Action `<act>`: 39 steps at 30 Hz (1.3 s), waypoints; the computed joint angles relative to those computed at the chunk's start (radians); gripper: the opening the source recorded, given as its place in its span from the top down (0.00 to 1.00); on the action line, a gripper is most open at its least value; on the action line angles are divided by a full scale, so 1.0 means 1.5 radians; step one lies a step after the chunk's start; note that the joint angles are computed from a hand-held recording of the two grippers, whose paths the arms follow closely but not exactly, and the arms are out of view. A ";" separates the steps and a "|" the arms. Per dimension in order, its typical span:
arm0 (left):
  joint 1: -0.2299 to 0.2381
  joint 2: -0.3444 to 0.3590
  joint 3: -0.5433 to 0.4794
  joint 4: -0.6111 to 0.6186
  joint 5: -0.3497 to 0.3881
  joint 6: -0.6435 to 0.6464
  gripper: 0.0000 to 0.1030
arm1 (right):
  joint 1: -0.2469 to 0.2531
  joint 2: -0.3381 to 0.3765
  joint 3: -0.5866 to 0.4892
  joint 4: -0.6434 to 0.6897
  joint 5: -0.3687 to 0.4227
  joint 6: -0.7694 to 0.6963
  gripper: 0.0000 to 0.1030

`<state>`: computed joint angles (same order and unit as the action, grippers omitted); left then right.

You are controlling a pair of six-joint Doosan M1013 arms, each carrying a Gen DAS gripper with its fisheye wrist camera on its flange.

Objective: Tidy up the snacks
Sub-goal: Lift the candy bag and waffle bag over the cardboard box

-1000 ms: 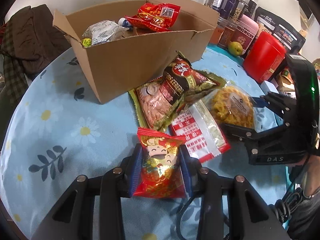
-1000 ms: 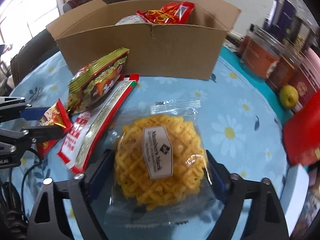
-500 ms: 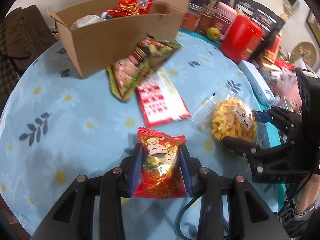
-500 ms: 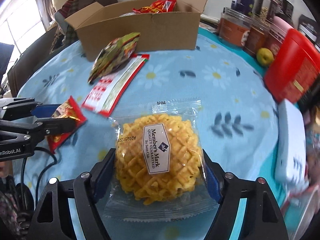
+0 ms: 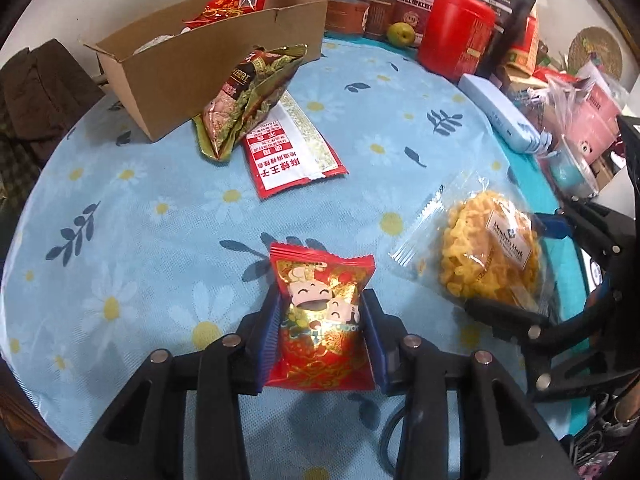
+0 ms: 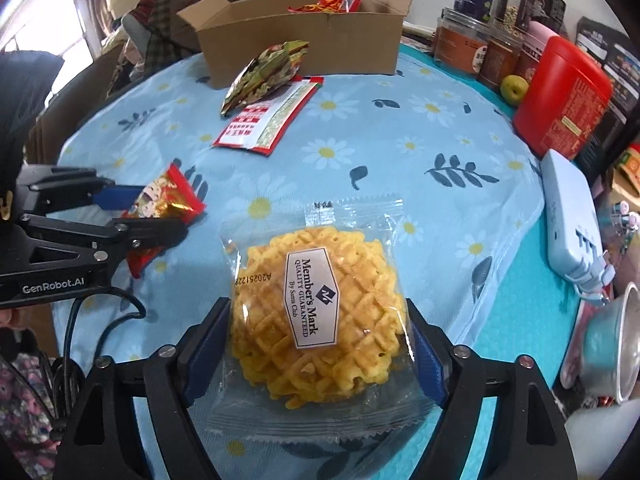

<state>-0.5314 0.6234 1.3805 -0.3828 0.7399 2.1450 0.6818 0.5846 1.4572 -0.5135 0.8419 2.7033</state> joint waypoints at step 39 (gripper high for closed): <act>0.024 -0.028 0.031 -0.104 -0.022 0.067 0.63 | 0.007 -0.028 0.040 -0.079 -0.138 0.108 0.28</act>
